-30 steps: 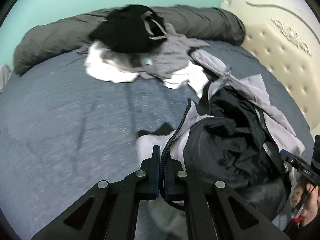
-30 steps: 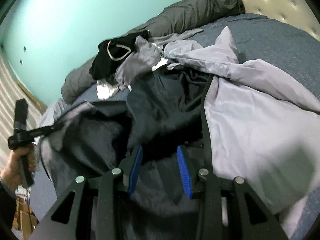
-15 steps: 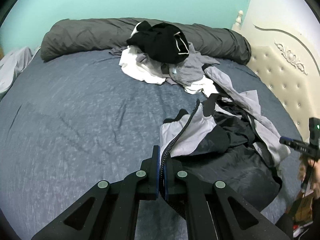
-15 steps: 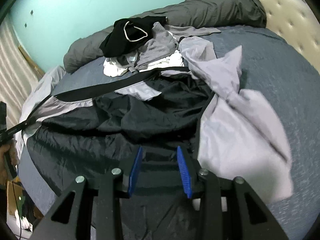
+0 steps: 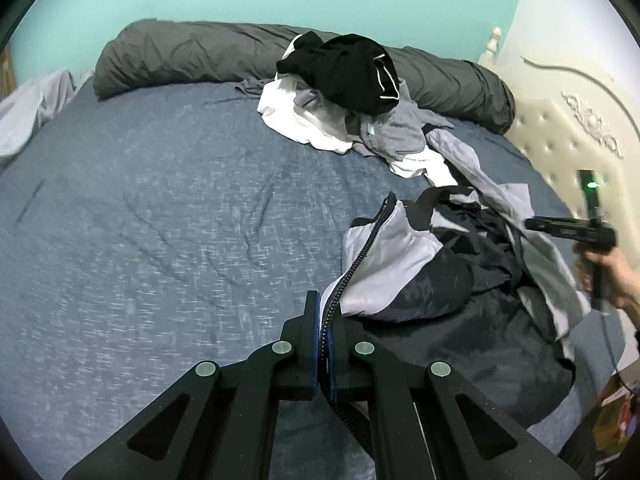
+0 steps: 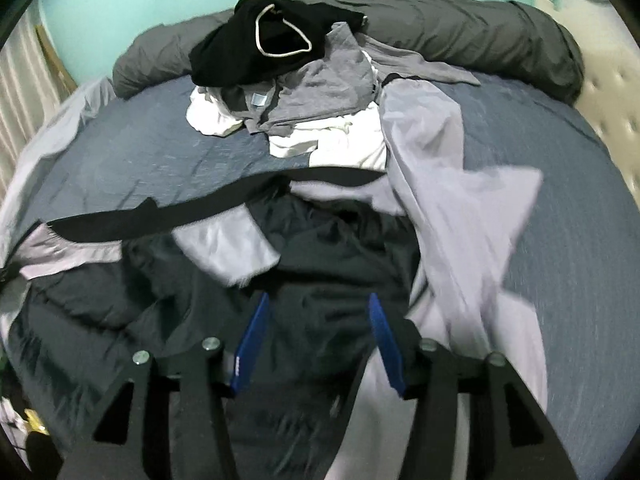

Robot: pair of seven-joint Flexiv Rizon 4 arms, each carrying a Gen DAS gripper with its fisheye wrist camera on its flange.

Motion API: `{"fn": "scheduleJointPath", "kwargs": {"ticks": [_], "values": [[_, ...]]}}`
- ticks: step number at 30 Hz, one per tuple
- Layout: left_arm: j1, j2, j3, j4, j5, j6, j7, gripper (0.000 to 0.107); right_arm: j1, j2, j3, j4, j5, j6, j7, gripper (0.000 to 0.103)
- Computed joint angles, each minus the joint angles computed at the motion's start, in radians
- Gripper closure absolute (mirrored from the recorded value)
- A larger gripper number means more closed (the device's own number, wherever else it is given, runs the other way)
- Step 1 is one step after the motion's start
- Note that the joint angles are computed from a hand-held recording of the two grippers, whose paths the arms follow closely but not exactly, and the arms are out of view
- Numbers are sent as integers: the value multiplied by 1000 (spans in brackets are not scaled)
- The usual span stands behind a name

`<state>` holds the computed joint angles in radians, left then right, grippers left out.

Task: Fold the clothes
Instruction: 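Lift the black jacket with both tools, spreading it open between them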

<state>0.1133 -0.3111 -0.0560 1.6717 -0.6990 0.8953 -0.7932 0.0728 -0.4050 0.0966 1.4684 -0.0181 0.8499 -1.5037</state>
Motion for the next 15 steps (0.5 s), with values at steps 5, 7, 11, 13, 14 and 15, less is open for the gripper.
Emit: {"fn": "scheduleJointPath", "kwargs": {"ticks": [5,7,11,13,14,15], "values": [[6,-31,-23,1,-58,22,28,104,26,-162,-40,-173,-87,-82,-20,50],[7,-43,-29,-1,-71,27,40,104,38,-217,-56,-228,-124,-108,-17,50],[11,-61,-38,-9,-85,32,60,104,60,-313,-84,-312,-188,-117,-7,50],[12,-65,-40,-13,-85,32,68,104,65,-350,-95,-350,-209,-134,4,50],[12,-67,-40,-15,-83,33,72,104,67,-369,-101,-369,-219,-143,8,51],[12,-68,-40,-16,-80,34,76,104,68,-388,-106,-390,-228,-153,13,55]]}}
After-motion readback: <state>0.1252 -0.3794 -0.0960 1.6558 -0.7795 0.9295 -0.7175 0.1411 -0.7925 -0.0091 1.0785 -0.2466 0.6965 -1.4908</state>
